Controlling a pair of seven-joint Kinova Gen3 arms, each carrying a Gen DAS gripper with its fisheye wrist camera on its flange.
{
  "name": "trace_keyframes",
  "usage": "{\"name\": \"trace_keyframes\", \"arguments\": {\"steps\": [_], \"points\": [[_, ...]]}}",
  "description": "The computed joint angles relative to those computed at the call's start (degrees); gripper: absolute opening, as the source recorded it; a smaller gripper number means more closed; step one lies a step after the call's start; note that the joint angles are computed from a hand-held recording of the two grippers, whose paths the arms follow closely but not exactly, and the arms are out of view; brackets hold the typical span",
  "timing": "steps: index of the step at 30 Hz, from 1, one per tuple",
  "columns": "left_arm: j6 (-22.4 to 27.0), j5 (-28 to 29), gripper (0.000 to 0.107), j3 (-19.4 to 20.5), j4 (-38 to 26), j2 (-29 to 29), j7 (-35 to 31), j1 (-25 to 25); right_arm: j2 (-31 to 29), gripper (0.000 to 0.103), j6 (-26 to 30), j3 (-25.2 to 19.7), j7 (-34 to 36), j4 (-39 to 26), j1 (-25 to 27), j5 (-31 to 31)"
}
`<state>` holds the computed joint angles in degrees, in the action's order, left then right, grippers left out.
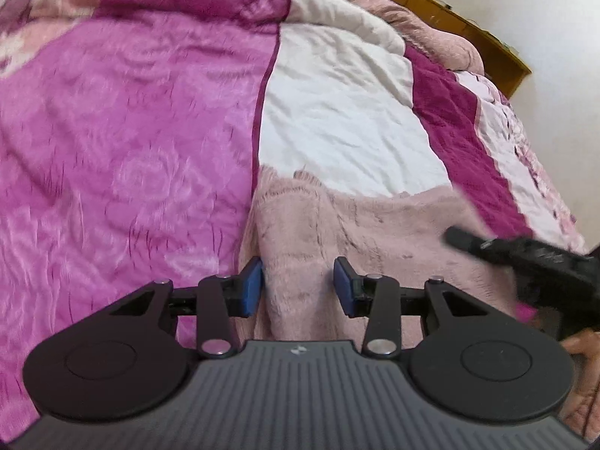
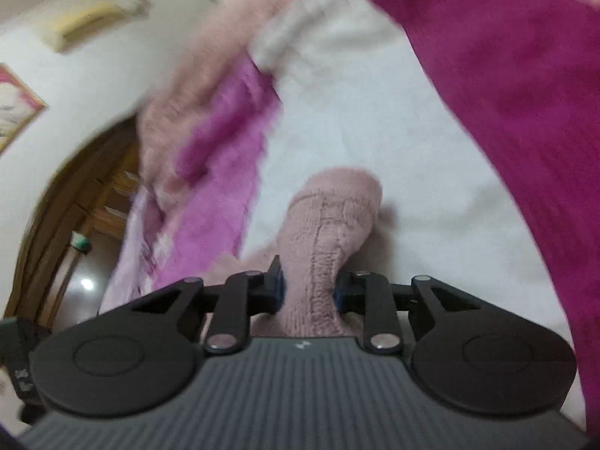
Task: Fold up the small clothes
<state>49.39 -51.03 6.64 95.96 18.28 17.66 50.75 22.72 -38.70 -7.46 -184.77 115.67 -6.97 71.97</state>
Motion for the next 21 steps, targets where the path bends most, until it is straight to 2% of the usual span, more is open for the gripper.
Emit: {"name": "trace_keyframes", "arguments": {"steps": [4,6,8,11,13,17,19,21], "points": [[2.8,0.08,0.046,-0.5,-2.75,3.19,-3.79,-0.16,-2.93,0.025,9.32,5.85,8.6,2.01,-9.09,-8.84],[1.79,0.22,0.046,-1.34,-2.77,4.01,-3.67,-0.36,-2.02,0.025,13.55,4.42,9.25,1.46,-9.46,-12.06],[1.03,0.51,0.047,-2.04,-2.56,4.13,-3.43,-0.41,-1.25,0.025,14.58,0.0,6.56,0.87,-5.58,-11.92],[0.34,1.38,0.047,-2.22,-2.01,3.15,-3.81,-0.59,-2.47,0.027,19.51,-7.96,0.65,-0.4,0.26,-5.85],[0.81,2.04,0.047,-1.91,-1.72,2.05,-4.29,-0.53,-4.54,0.028,21.86,-10.34,-2.43,-0.18,1.66,-2.62],[3.06,1.99,0.047,-0.56,-1.31,-0.46,-3.83,0.68,-10.49,0.028,24.41,-8.53,-4.8,2.35,-0.32,2.34],[6.94,2.78,0.048,1.4,-2.75,-1.14,-5.39,1.26,-13.2,0.028,24.33,-7.59,-7.56,3.51,-1.13,6.98],[11.6,5.22,0.048,1.52,-5.27,-0.99,-7.69,3.12,-16.42,0.028,23.43,-6.51,-10.94,5.27,-1.81,11.64]]}}
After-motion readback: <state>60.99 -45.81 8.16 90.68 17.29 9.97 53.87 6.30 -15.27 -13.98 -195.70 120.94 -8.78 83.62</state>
